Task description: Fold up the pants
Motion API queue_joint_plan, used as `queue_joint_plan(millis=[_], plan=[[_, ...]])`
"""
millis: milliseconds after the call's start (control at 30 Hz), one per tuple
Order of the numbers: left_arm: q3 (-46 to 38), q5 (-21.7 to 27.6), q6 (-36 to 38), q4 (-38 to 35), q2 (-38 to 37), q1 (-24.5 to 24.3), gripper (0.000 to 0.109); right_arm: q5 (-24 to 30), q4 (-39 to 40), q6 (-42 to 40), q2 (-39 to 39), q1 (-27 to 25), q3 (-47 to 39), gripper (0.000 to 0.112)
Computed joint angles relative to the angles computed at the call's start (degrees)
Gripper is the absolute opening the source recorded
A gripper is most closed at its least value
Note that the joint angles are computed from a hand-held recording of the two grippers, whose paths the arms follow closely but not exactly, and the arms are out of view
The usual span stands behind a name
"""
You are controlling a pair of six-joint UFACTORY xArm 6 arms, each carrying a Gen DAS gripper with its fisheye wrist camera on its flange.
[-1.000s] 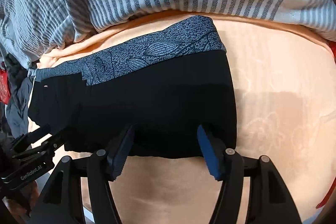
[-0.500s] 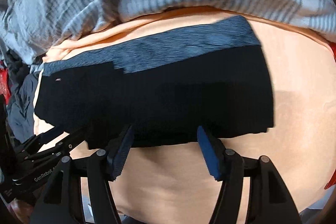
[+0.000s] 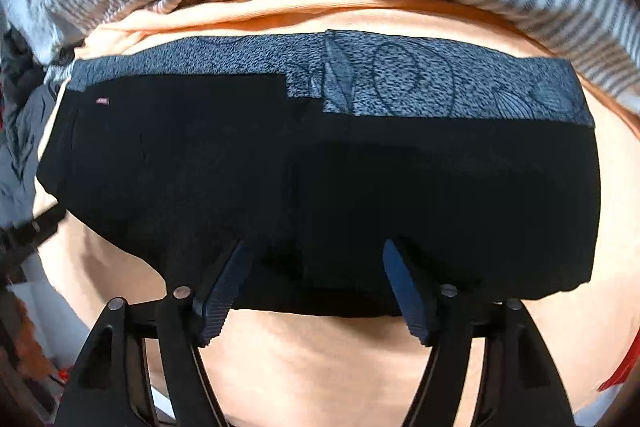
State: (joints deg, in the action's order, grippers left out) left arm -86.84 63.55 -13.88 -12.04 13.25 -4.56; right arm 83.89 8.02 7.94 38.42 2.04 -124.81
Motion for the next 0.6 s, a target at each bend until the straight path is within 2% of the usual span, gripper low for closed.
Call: queue_joint_plan(millis=[233,467,600], plan=[[1.8,-3.3,2.9,-5.3,0.8,3.3,0.079,1.7,-2.9,0.4,2.9,2.1,-4.1,0.083],[2.9,-5.8,4.2,-10.9,2.3,5.7,0.079,3.8,-3.8,0.9,5.6,3.0,-8.4,0.084],[4.1,-8.4,7.2,-15.4,2.1,6.1,0.079,5.0,-4.0,0.5,6.8,2.9,-10.4,0.084]])
